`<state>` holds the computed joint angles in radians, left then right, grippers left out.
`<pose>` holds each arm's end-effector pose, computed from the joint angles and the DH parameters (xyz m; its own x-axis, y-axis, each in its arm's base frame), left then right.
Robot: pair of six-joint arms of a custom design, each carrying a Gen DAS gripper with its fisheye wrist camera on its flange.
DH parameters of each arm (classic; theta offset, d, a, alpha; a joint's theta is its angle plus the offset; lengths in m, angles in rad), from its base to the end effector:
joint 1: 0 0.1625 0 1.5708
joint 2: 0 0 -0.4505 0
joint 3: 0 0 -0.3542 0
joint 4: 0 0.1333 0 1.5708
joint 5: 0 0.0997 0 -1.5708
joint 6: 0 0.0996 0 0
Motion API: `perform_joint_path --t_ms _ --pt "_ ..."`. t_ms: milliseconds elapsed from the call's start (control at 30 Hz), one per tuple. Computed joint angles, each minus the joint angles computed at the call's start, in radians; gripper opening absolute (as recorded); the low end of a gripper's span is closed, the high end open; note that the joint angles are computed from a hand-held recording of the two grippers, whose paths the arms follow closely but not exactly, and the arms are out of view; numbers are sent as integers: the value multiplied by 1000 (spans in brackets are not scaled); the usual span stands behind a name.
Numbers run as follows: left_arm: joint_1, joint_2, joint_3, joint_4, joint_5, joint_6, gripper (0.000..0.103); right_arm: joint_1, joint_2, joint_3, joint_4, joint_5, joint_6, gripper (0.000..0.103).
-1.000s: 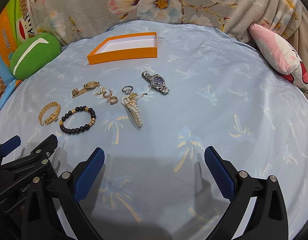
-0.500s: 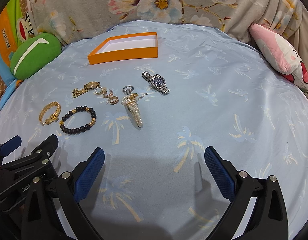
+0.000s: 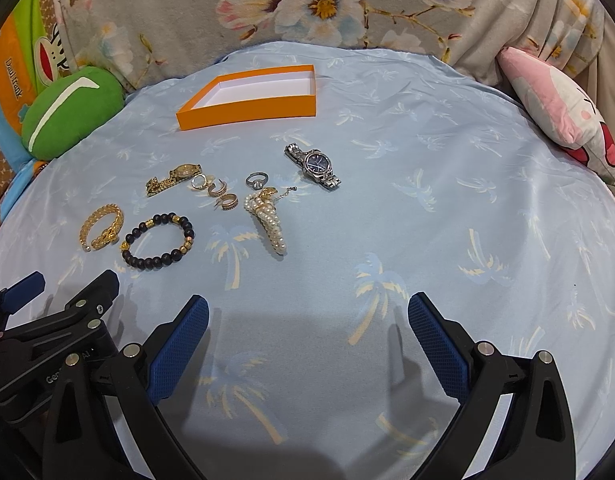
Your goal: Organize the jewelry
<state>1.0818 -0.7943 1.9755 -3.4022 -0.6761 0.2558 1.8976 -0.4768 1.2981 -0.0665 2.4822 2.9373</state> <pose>-0.0802 -0.5999 0.1670 -0.6544 0.0589 -0.7538 0.5576 0.7109 -0.4286 0.2500 -0.5675 -0.0045 -0.7045 0.2097 0.6780 -0.3706 0.7061 -0.6034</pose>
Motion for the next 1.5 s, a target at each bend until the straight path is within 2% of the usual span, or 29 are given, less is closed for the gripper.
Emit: perform_joint_path --t_ms 967,1200,1300,1500 --pt "2 -1 -1 7 -7 -16 98 -1 -1 2 0 -11 3 98" --pt "29 -40 -5 69 -49 -109 98 -10 -10 -3 27 -69 24 98" --pt "47 -62 -24 144 -65 -151 98 -13 -11 -13 24 -59 3 98" --pt "72 -77 -56 163 -63 -136 98 -34 -19 -60 80 -87 15 93"
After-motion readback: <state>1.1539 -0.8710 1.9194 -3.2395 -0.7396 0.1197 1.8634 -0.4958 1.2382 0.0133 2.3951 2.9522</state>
